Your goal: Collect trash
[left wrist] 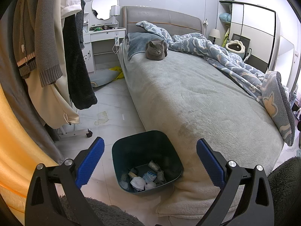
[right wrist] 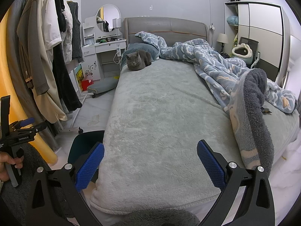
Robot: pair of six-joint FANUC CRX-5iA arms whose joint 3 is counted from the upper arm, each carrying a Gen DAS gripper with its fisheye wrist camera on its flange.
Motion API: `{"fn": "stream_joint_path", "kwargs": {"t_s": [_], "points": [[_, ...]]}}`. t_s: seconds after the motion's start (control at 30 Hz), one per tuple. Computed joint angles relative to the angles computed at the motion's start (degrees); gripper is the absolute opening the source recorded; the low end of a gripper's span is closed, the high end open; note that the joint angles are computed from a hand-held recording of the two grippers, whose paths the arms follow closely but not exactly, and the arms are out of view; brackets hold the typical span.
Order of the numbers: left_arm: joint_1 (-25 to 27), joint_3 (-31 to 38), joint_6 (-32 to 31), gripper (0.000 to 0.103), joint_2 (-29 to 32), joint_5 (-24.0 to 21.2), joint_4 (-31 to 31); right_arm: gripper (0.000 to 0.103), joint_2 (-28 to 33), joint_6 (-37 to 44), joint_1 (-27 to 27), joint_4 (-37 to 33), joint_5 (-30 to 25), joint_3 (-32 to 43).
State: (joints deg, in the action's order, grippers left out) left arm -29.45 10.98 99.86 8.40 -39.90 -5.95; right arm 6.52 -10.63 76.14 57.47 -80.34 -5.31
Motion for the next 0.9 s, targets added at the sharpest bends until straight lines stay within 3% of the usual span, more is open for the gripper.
{"fn": "stream_joint_path", "kwargs": {"t_s": [0.9], "points": [[0.04,0.41,0.17,0.1,0.16,-0.54,-0.36,0.1,0.12,0.67,0.27,-0.35,-0.54,0.42]]}}
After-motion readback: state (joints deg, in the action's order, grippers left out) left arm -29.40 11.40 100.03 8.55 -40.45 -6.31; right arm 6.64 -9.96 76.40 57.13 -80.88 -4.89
